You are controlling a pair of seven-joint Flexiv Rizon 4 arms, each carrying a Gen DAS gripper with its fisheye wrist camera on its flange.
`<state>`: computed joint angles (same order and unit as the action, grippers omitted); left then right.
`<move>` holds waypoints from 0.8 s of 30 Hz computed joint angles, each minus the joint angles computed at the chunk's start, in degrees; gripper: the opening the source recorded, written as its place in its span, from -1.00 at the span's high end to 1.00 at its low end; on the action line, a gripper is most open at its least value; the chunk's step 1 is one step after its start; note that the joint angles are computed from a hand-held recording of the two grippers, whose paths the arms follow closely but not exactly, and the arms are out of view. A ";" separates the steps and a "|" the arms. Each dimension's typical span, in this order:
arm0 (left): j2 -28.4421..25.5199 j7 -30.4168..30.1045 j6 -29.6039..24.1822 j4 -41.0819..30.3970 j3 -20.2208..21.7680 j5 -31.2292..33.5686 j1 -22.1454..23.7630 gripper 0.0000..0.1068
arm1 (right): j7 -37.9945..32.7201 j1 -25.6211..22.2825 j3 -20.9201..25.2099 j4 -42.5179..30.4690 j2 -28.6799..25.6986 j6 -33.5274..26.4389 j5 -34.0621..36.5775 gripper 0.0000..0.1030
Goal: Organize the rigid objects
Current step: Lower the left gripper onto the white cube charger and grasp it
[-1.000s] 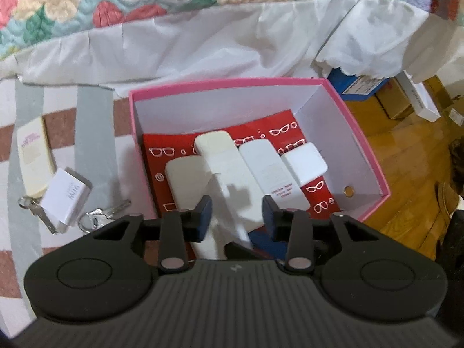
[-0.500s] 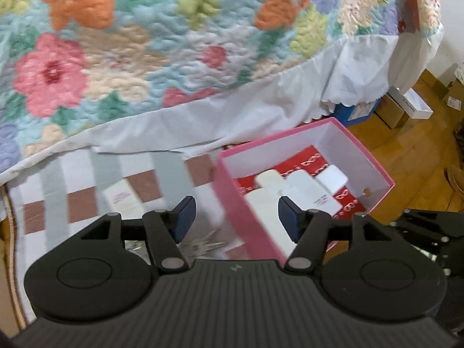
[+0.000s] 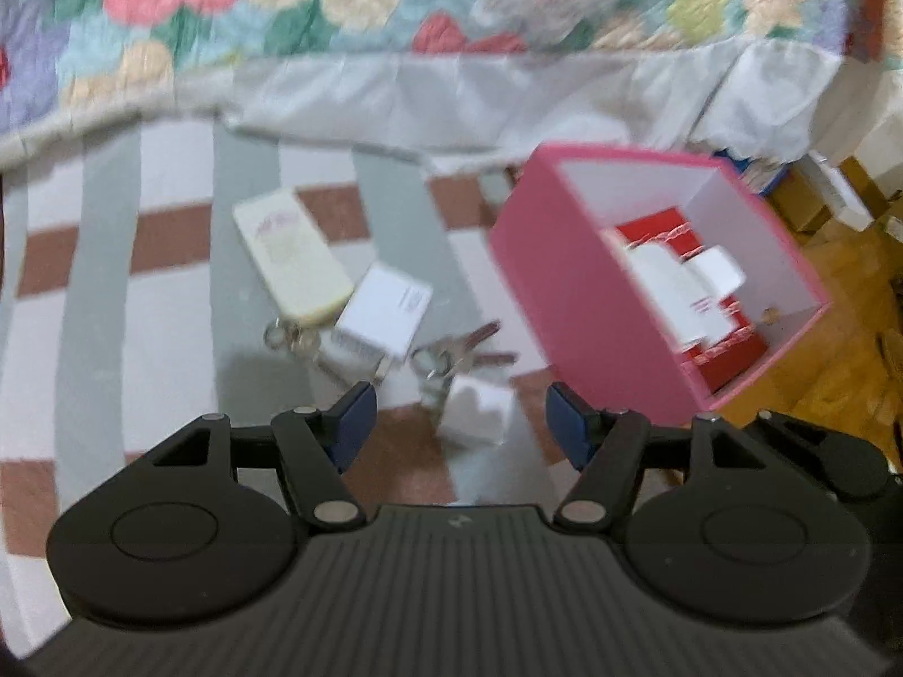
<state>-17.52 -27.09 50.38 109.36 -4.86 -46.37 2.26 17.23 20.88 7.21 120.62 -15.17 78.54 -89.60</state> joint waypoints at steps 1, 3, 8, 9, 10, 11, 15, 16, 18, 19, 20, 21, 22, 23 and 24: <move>-0.96 0.07 1.19 0.24 -0.20 -0.81 -0.09 -0.23 | 4.23 -0.31 -0.69 -0.70 -1.04 0.92 -3.76 -0.42; -2.75 0.30 2.75 0.54 -0.91 -2.84 0.13 -0.23 | 9.72 -1.73 -0.77 -2.22 -3.62 2.49 -7.52 -0.42; -5.00 6.31 4.86 1.62 -3.88 -7.55 0.74 -0.18 | -4.21 4.16 0.52 -3.16 -7.10 -10.31 10.67 -0.42; -5.18 6.84 5.63 1.98 -4.18 -8.60 0.41 -0.17 | -6.71 5.74 0.75 -3.88 -7.77 -13.19 14.51 -0.42; -5.44 7.08 5.96 2.00 -4.28 -9.07 0.15 -0.16 | -6.12 6.82 -0.11 -4.15 -8.03 -13.73 14.62 -0.43; -5.60 7.66 6.42 2.12 -4.57 -10.15 0.06 -0.16 | -4.53 7.77 -1.23 -4.03 -7.93 -13.58 13.29 -0.41; -6.42 7.47 4.83 0.92 -4.19 -10.25 0.16 0.03 | 1.05 8.83 -2.89 -3.65 -7.30 -12.21 10.54 -0.41; -6.68 6.54 3.64 0.41 -3.93 -9.59 0.33 0.12 | 2.51 8.51 -3.34 -3.83 -7.47 -11.04 8.83 -0.41; -7.44 4.40 1.63 -0.66 -3.64 -8.71 0.65 0.20 | 4.97 7.45 -4.17 -4.72 -8.51 -8.28 4.81 -0.41; -7.72 3.92 1.00 -0.96 -3.68 -8.67 0.84 0.26 | 4.60 7.03 -4.18 -5.37 -9.26 -7.66 4.11 -0.41; -8.10 3.42 -0.01 -1.36 -3.70 -8.40 1.06 0.30 | 4.14 7.28 -4.14 -6.04 -9.93 -8.76 4.22 -0.41; -8.53 2.74 -1.06 -1.87 -3.43 -7.15 1.10 0.32 | 4.77 7.70 -4.38 -6.52 -10.49 -10.39 3.85 -0.40; -8.78 2.50 -2.36 -2.13 -3.41 -6.53 1.39 0.39 | 6.04 7.48 -4.71 -7.01 -11.12 -10.09 2.32 -0.43; -8.79 2.19 -3.03 -1.94 -3.68 -7.38 1.74 0.39 | 8.14 7.57 -5.14 -7.38 -11.38 -10.60 -0.43 -0.44; -8.76 1.72 -3.15 -1.87 -3.65 -7.66 1.77 0.40 | 7.07 7.60 -4.76 -7.85 -11.81 -11.66 0.04 -0.44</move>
<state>-26.28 -25.37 47.22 107.49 -8.51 -54.03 4.03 24.30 28.48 2.45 112.76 -26.98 66.87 -89.55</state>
